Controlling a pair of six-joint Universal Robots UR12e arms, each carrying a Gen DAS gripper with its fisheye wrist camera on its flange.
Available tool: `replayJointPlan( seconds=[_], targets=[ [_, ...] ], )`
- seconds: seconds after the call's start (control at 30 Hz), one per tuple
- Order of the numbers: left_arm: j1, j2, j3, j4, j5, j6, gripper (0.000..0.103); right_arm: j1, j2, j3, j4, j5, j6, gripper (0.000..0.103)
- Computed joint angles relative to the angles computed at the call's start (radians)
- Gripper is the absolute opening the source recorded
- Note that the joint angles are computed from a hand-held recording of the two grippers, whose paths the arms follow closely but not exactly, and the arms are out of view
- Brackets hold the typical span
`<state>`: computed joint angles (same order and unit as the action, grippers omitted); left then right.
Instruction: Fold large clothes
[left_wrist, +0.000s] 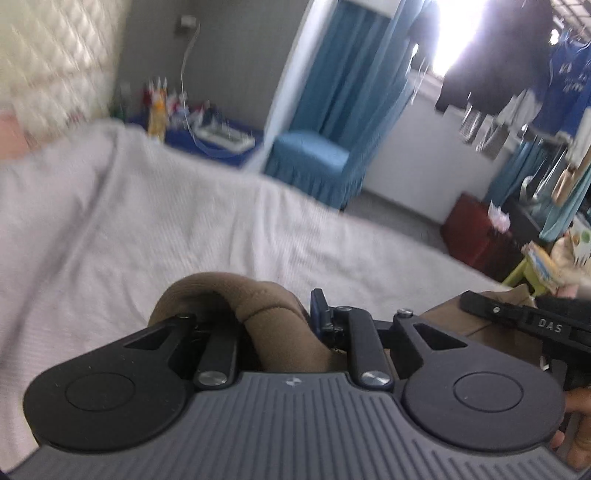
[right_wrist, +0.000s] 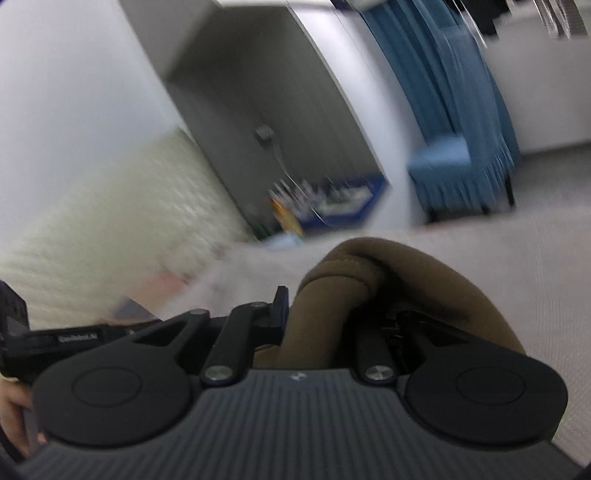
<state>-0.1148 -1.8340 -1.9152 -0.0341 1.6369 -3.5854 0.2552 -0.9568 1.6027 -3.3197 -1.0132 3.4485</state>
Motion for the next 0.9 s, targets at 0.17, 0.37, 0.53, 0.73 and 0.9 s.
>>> replayJointPlan(
  seconds=[0.17, 0.37, 0.53, 0.73, 0.9],
  targets=[
    [0.033, -0.085, 0.050, -0.064, -0.063, -0.012, 0.022, 0.003, 0.064, -0.042, 0.102, -0.021, 0.051, 0.019],
    [0.049, -0.086, 0.049, -0.101, -0.118, -0.032, 0.022, 0.005, 0.068, -0.045, 0.156, -0.011, 0.104, 0.020],
    [0.050, -0.042, 0.041, -0.153, -0.165, 0.000, 0.045, 0.005, 0.047, -0.058, 0.236, -0.003, 0.064, 0.021],
    [0.036, 0.025, -0.010, -0.140, -0.171, 0.005, 0.076, 0.006, -0.005, -0.019, 0.262, -0.017, 0.036, 0.054],
    [0.002, 0.100, -0.071, -0.120, -0.087, -0.002, 0.076, 0.005, -0.068, 0.068, 0.187, -0.063, 0.016, 0.060]
  ],
)
